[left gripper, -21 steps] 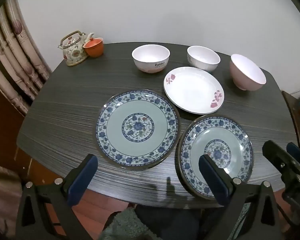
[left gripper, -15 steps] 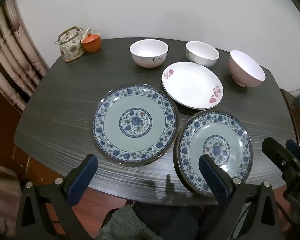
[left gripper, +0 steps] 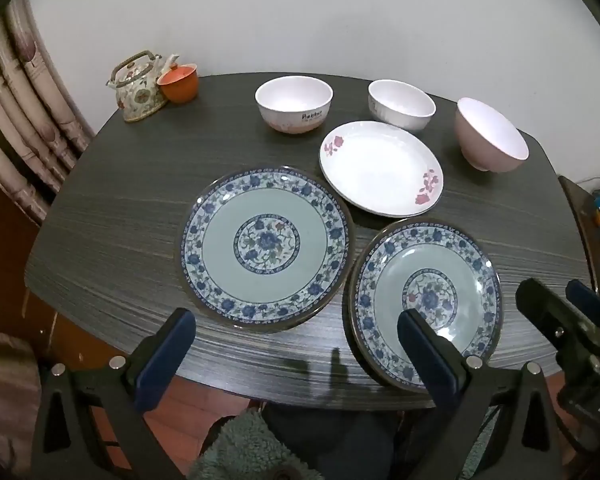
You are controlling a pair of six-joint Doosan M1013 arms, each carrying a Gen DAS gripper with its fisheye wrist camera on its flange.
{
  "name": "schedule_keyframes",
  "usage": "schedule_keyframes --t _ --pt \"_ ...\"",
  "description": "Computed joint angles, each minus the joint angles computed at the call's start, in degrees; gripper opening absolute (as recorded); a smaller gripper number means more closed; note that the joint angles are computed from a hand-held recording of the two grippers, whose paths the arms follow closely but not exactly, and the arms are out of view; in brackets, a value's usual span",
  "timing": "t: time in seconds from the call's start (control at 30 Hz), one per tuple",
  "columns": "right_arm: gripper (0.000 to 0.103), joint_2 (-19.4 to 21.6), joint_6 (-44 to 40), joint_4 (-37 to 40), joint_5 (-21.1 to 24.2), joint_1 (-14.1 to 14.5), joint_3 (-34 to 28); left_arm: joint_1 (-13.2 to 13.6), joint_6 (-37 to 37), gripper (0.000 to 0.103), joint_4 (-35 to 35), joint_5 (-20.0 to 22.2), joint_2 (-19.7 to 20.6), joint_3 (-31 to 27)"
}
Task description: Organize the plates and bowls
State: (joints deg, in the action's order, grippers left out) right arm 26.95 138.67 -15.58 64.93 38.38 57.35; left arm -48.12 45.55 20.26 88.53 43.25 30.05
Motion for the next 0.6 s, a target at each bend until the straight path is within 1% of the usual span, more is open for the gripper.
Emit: schedule_keyframes --t 0.2,0.3,0.37,0.43,0.6 --pt "0.102 0.1 -0.2 -0.7 0.4 0.1 -0.4 0.1 1.5 0.103 0.1 1.1 1.1 -2.8" --pt "0.102 0.6 -0.3 -1.3 2.2 0.1 -1.8 0.2 2.7 0.103 -0.2 2.3 1.9 -4.8" --pt "0.102 0.8 -0.2 -1.6 3.1 0.0 -2.5 0.3 3.2 0.103 -0.2 2.3 2.0 -5.2" --pt "0.102 1.2 -0.2 -2.0 4.4 -0.2 -3.7 0.3 4.0 0.103 0.0 2.9 2.7 -7.0" --pt "0.102 1.5 -0.2 -1.8 5.7 -0.6 -5.1 0.3 5.4 0.103 0.3 4.3 4.0 -10.4"
